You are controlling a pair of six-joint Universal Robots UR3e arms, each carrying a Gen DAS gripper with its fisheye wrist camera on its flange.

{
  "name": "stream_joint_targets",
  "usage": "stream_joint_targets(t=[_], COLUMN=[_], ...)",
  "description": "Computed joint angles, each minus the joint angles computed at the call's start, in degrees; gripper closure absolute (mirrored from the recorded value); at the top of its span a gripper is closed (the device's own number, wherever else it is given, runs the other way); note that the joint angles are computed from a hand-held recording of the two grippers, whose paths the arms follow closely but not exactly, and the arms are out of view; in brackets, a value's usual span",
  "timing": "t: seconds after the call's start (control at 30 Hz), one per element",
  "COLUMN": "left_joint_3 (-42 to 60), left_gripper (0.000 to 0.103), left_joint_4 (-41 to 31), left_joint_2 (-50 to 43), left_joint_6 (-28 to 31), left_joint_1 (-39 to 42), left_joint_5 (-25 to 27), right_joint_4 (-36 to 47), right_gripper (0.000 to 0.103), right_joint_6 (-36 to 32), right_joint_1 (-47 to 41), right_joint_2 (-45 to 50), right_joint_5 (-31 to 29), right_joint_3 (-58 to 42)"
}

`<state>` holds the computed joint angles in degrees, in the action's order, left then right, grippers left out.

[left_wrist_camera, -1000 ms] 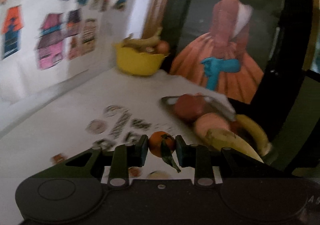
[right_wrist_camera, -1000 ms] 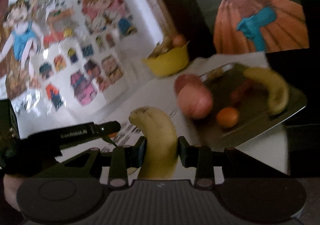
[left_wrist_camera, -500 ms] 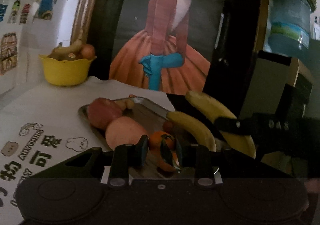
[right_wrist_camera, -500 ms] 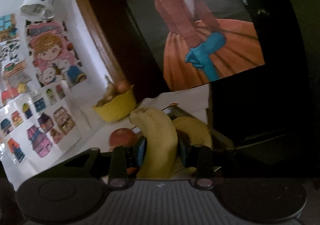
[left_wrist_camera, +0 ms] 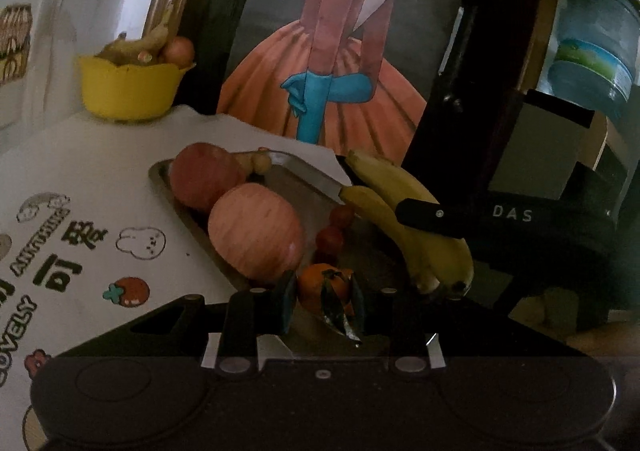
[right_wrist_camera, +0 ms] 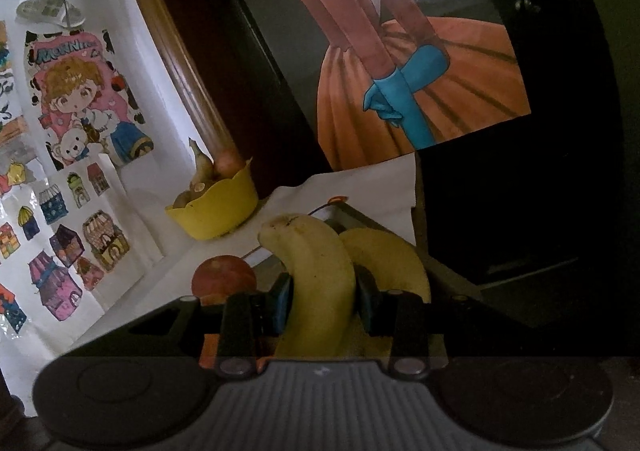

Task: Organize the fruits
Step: 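Lower the tangerine and banana into the metal tray with both tools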

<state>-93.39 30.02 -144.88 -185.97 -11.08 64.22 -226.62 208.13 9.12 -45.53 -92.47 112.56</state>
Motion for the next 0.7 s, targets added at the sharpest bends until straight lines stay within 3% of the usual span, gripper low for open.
stream_joint_targets(t=[0.37,0.7], left_joint_3=[2.61,2.76], left_gripper=[0.072,0.072], left_joint_4=[-4.07,-4.17], left_joint_2=[-0.8,-0.88], left_joint_6=[-1.07,-1.65], left_joint_1=[0.72,0.99], left_joint_5=[-1.21,-1.68], right_joint_4=[10.09,11.74], right_gripper=[0.065,0.065], right_joint_6=[-2.56,-1.83], right_joint_1=[1.49,2.09], right_joint_2=[1.82,5.41], right_joint_5=[-1.96,-2.02], right_joint_3=[-9.34,-12.6])
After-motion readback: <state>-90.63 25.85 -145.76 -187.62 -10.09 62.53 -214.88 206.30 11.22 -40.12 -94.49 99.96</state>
